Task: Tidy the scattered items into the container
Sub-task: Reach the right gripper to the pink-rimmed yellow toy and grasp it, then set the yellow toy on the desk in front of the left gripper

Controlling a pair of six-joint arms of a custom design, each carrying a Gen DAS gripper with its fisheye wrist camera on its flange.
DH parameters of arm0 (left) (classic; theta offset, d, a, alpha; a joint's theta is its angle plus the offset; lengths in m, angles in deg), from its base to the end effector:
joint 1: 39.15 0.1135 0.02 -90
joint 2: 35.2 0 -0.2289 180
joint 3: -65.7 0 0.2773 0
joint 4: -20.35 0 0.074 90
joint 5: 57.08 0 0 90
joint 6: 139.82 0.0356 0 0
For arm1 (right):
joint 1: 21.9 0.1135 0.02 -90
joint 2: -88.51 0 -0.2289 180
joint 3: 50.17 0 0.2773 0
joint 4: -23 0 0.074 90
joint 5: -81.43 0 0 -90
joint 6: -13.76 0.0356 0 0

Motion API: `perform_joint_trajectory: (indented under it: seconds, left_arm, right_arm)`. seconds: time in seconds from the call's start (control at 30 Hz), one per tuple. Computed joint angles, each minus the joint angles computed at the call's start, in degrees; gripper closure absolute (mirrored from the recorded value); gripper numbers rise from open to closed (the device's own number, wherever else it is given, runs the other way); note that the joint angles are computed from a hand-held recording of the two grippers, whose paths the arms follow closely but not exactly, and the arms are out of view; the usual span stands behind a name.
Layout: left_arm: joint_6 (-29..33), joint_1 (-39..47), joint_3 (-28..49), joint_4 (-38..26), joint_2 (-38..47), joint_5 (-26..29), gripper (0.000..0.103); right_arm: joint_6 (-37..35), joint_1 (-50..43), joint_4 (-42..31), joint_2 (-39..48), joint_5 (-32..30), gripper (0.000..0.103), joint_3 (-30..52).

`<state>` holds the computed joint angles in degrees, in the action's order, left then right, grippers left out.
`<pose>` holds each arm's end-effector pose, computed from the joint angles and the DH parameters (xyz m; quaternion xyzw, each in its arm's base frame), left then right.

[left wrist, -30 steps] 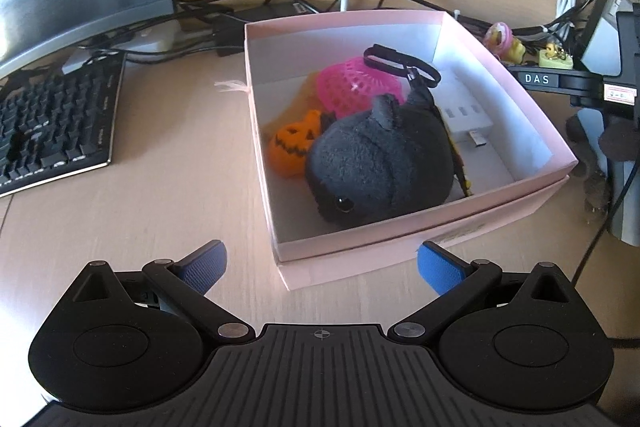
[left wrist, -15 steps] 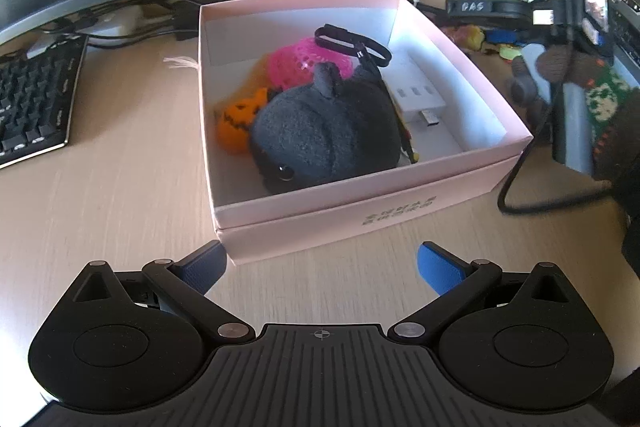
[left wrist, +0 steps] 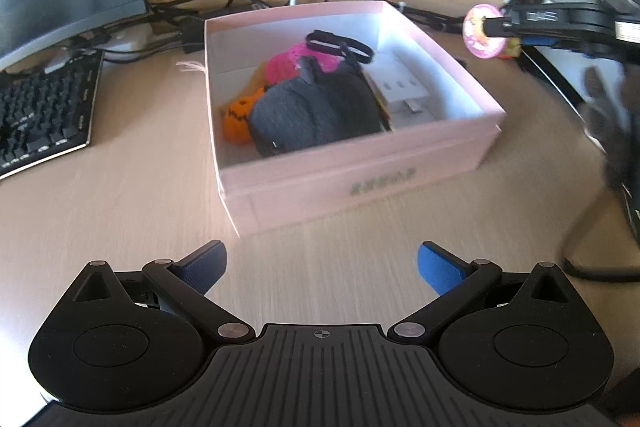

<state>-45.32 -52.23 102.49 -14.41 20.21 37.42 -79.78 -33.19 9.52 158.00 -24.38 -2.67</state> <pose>0.2119 -0.0521 0.1255 0.1572 0.9356 -0.0607 0.3102 0.2815 -0.0463 0.1612 -0.0034 0.8827 0.0627 0.4657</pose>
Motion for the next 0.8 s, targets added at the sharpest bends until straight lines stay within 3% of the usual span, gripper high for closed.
perform_joint_trajectory:
  seconds: [0.23,0.37,0.63,0.8]
  left_arm:
    - [-3.0,-1.9,-6.8,-7.0,-13.5,-2.5,0.000]
    - [-3.8,-1.7,-9.2,-13.3,-21.5,-2.4,0.000]
    - [-3.8,0.0,-12.3,-24.7,-36.2,-2.3,0.000]
    - [-3.7,1.2,-13.0,-27.7,-39.9,-1.8,0.000]
  right_arm:
    - [-17.3,-7.6,-30.2,-30.2,-11.9,0.061,-11.1]
    - [-22.0,-4.7,-40.8,-40.7,-11.9,0.061,-15.5]
    - [-14.8,11.8,-40.0,-45.4,-5.5,0.061,-19.9]
    - [-13.1,16.5,-40.1,-45.3,-3.9,0.061,-19.4]
